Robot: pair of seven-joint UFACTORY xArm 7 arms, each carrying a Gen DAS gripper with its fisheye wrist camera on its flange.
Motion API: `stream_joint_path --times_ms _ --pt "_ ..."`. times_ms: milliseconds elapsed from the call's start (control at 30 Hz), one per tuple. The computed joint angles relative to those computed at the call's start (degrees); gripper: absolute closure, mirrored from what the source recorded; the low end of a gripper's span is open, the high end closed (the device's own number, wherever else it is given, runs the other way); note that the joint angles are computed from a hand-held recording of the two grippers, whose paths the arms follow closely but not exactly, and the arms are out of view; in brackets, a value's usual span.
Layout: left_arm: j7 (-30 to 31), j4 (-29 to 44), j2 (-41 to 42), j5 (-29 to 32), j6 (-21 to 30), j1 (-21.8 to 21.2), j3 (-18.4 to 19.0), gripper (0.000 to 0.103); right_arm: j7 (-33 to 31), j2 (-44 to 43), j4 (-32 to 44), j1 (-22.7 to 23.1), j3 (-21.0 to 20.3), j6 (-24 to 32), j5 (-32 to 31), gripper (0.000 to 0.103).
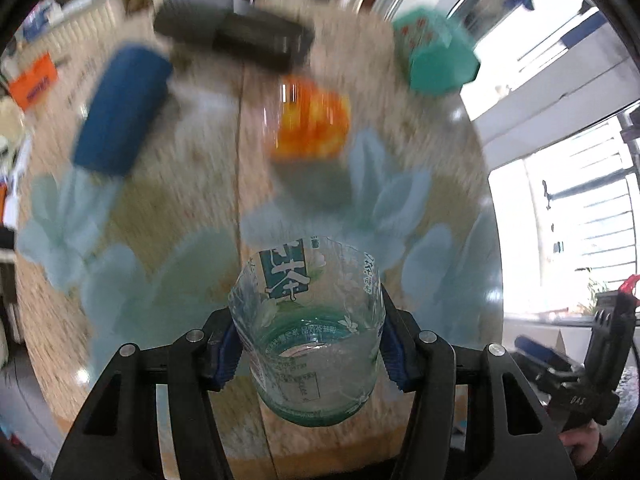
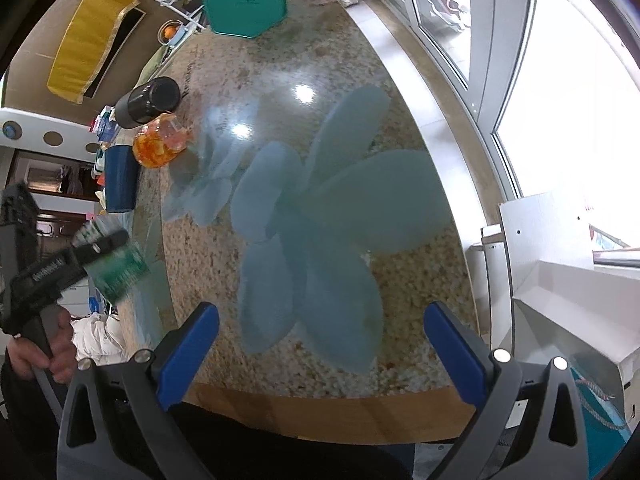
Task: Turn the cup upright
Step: 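Lift the cup with the left tool and lower it rim-up onto the table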
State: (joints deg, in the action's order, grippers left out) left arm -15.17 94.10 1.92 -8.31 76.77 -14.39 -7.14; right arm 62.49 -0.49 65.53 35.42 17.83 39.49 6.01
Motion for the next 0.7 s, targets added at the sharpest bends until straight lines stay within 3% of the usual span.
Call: stream_joint_path --times_ms 167,400,533,700 --pt "1.37 -2.14 -2.78 3.32 -10.8 -0.59 -0.33 0.041 0.01 0.1 0.65 0.26 0.2 -0.62 -1.77 0.0" --pt "5.11 -18.85 -10.85 8.36 -34.07 -0.91 -1.32 0.041 -0.52 0.35 2.96 0.86 0.55 1.72 -5.42 0.0" --pt "2.15 -27.6 -13.8 14.73 -46.15 -0.09 -3.37 0.04 -0.08 -0.6 2.97 0.91 0.54 4.43 -6.88 0.0" --pt "-1.37 -32.95 -13.78 17.43 -52.72 -0.02 -4.21 0.04 2.72 -2.18 2.94 0.72 1.0 8.25 -11.93 0.0"
